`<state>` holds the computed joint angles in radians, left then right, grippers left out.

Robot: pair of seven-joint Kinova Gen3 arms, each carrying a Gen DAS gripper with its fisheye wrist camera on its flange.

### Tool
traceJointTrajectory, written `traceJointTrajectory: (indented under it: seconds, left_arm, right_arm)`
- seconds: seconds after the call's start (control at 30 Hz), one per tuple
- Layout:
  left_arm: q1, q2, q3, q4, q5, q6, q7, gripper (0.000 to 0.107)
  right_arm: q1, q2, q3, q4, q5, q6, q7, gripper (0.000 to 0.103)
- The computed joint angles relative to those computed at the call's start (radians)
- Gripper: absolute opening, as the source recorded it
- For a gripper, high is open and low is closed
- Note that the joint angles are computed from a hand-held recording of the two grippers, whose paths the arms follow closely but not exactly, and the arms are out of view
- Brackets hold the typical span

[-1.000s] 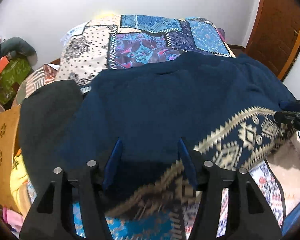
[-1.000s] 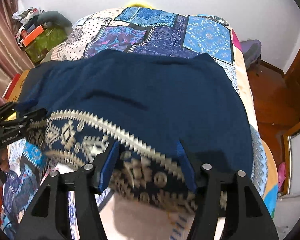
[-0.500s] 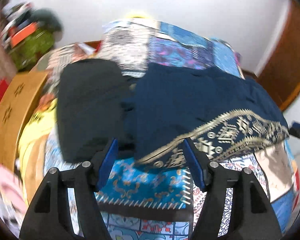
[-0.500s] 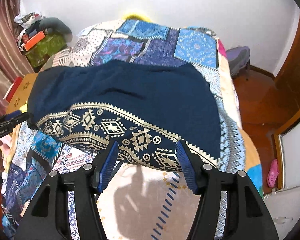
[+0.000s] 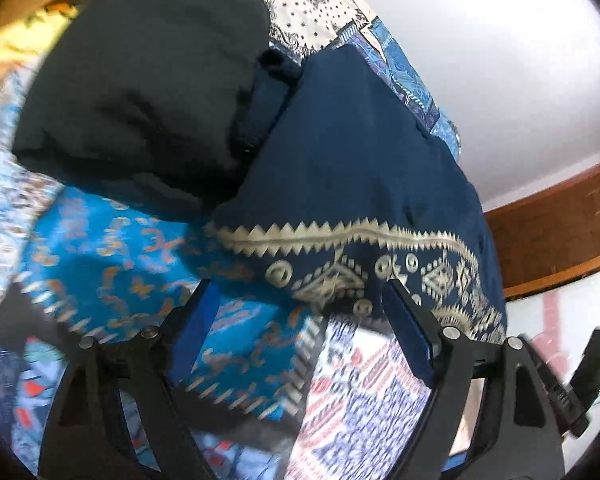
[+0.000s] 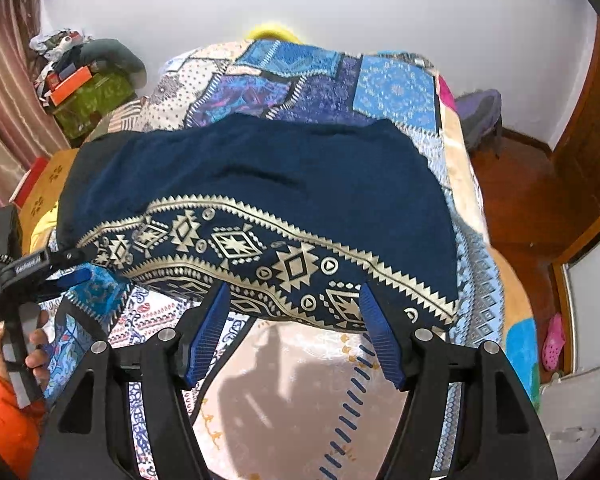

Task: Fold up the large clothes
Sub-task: 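Grasp the patterned band of the navy hoodie with both grippers and lift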

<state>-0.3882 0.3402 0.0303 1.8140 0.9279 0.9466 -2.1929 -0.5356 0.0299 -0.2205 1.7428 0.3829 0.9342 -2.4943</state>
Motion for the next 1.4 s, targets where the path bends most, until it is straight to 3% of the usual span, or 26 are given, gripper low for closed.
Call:
traceJointTrajectory:
  seconds: [0.1, 0.27, 0.4, 0.43, 0.5, 0.53, 0.6, 0.7, 0.8, 1.03, 1.13, 1.27, 1.4]
  left_arm:
    - [0.022, 0.039, -0.025, 0.007, 0.095, -0.013, -0.02, 0.083]
    - [-0.111, 0.143, 0.11, 0.03, 0.291, -0.001, -0.104, 0.083]
    - [-0.051, 0.164, 0.048, 0.001, 0.321, 0.03, -0.096, 0.083]
    - [-0.045, 0.154, 0.047, 0.0, 0.314, 0.028, -0.095, 0.082]
    - [-0.05, 0.114, 0.082, -0.003, 0.276, -0.011, -0.089, 0.057]
    - [-0.044, 0.09, 0.089, -0.007, 0.25, -0.026, -0.08, 0.05]
    - [0.023, 0.035, 0.046, -0.027, 0.173, -0.055, -0.022, 0.027]
    - [0.133, -0.053, -0.023, -0.042, 0.059, -0.108, 0.051, 0.01]
    - [0.114, -0.134, 0.018, -0.025, 0.043, -0.157, 0.052, 0.008]
    - [0.165, -0.296, -0.023, -0.023, 0.06, -0.243, -0.025, 0.007]
    - [0.197, -0.35, -0.049, -0.014, 0.041, -0.31, -0.055, 0.007]
    - [0.223, -0.375, -0.087, -0.011, 0.005, -0.341, -0.075, 0.007]
    - [0.234, -0.355, -0.096, -0.006, -0.039, -0.37, -0.084, 0.007]
  right_arm:
    - [0.022, 0.013, 0.017, 0.008, -0.052, -0.026, 0.031, 0.063]
    - [0.031, 0.025, 0.027, 0.015, -0.068, -0.05, 0.032, 0.063]
    - [0.027, 0.032, 0.028, 0.009, -0.066, -0.052, 0.027, 0.063]
    - [0.027, 0.032, 0.028, 0.007, -0.068, -0.053, 0.031, 0.063]
    - [0.024, 0.036, 0.028, -0.004, -0.063, -0.041, 0.034, 0.063]
    - [0.021, 0.037, 0.028, -0.009, -0.059, -0.035, 0.033, 0.063]
    - [0.014, 0.035, 0.026, -0.021, -0.051, -0.022, 0.03, 0.063]
    - [0.007, 0.031, 0.023, -0.043, -0.038, -0.004, 0.032, 0.063]
    - [-0.009, 0.033, 0.016, -0.078, -0.002, 0.025, 0.024, 0.063]
    - [-0.038, 0.08, 0.021, -0.19, 0.061, 0.041, 0.061, 0.064]
    - [-0.053, 0.113, 0.032, -0.217, 0.06, 0.008, 0.066, 0.074]
    - [-0.058, 0.186, 0.054, -0.246, -0.038, -0.077, 0.152, 0.076]
    - [-0.005, 0.304, 0.013, -0.312, -0.2, -0.076, 0.296, 0.076]
